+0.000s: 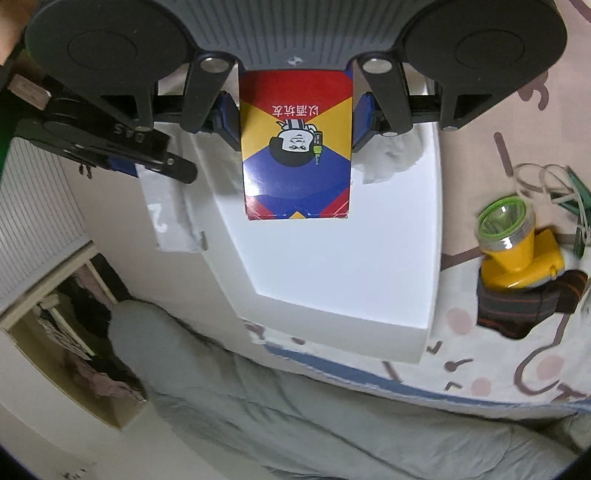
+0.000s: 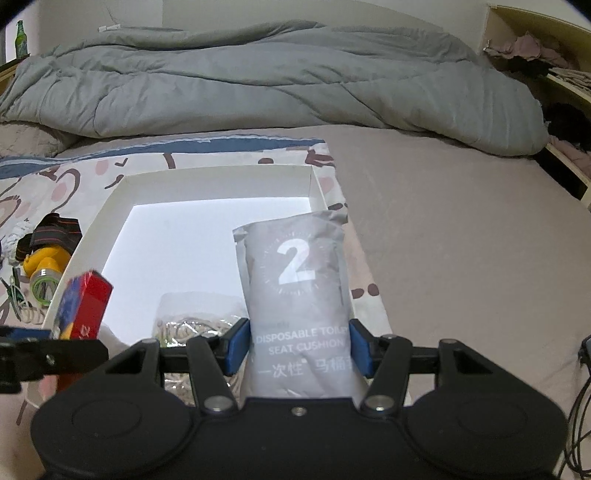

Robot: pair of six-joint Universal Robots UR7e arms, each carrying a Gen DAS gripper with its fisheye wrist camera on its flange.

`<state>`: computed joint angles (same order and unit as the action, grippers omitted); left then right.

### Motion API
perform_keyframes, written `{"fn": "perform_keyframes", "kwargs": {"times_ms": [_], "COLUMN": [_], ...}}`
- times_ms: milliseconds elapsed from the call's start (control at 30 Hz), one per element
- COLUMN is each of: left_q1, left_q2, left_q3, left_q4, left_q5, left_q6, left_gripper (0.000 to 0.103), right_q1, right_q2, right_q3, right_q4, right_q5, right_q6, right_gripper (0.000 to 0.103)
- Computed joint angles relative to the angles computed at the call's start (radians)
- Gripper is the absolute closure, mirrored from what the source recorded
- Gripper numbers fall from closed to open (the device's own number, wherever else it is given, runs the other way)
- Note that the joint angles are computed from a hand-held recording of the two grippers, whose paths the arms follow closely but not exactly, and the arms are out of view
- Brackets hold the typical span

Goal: Organize objects
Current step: 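Carry the grey pouch and card box over the white tray with both grippers, then lower both items into the tray and open both grippers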

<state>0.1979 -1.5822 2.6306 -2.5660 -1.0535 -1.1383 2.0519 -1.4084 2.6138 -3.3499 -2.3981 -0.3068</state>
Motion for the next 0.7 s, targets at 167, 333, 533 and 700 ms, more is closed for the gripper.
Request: {"fn": "perform_keyframes", "kwargs": {"times_ms": [167, 333, 533, 700], "left_q1": [0.035, 0.066, 0.048, 0.041], "left_q2": [0.012, 0.021, 0.007, 0.002], "left_q3": [0.0, -0.023, -0.033, -0.041], "left_q4": [0.001, 0.03, 0.066, 0.083], "left_q5": [-0.019, -0.063, -0.05, -0.045], "left_q6": [-0.013, -0.003, 0.019, 0.023], "left_gripper": [0.043, 0.032, 0.032, 0.032], "right_q1": [-0.012, -0.009, -0.009, -0.003], "right_q2": [0.02, 0.043, 0.01, -0.04], "right_q3": [-0.001, -0.009, -0.006, -0.008], "right_q4": [-0.019, 0.01, 0.043, 0.106], "right_q5": [0.027, -0.007, -0.013, 0.0], "right_q6": [-0.013, -0.012, 0.023, 0.047], "right_gripper": [0.041, 0.031, 0.03, 0.045]}}
